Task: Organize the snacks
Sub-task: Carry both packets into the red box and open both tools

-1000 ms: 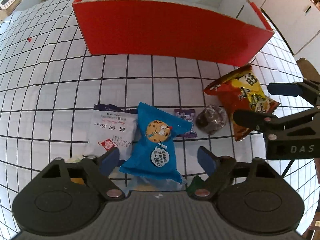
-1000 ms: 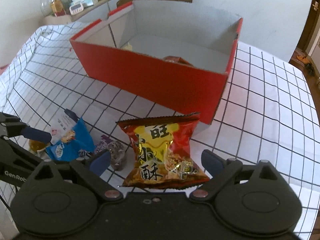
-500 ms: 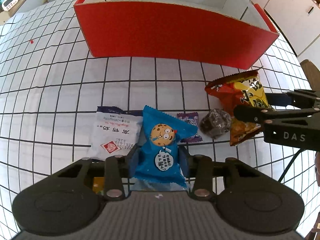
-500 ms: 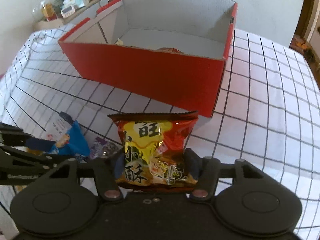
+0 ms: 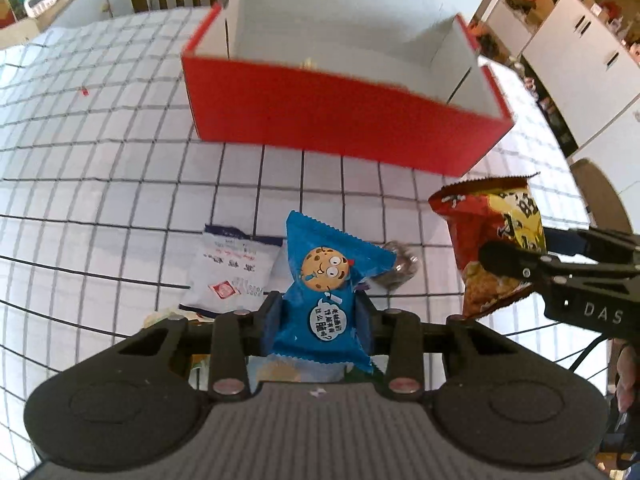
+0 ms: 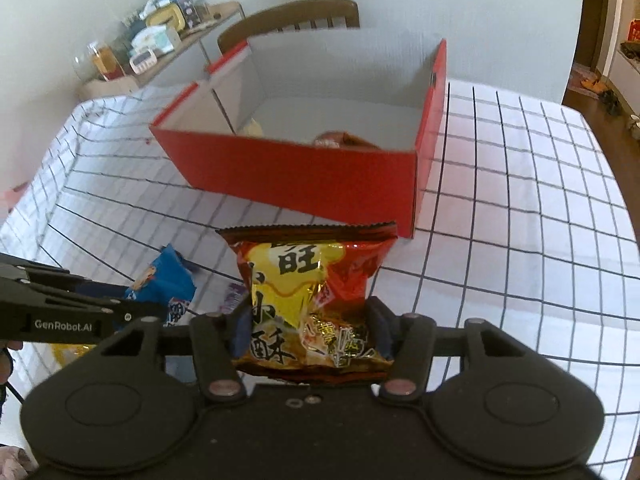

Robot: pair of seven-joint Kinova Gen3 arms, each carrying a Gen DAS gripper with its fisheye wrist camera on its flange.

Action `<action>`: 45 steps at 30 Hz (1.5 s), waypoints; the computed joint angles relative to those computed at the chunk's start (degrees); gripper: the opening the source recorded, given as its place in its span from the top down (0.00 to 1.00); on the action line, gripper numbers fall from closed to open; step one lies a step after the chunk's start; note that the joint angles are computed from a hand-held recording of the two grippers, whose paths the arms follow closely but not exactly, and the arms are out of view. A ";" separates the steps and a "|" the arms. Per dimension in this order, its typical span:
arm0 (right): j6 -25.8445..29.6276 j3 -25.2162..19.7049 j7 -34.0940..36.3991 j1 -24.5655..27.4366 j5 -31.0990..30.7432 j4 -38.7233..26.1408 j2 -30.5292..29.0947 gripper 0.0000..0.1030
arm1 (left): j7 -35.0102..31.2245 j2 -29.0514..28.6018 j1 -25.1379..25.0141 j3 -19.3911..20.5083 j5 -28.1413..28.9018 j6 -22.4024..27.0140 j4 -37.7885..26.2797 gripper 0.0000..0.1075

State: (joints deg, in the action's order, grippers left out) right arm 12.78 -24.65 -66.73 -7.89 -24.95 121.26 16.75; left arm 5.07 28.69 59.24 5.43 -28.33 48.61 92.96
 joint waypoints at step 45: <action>8.22 16.36 -24.14 -16.64 17.75 -26.91 10.41 0.44 | -22.40 5.34 -11.15 -3.60 -5.49 13.53 -21.46 0.65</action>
State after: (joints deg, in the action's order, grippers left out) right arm 21.00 -8.29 -90.88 -24.53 -7.19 94.35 27.16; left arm -17.33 34.03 48.08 1.83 -33.81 62.14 71.49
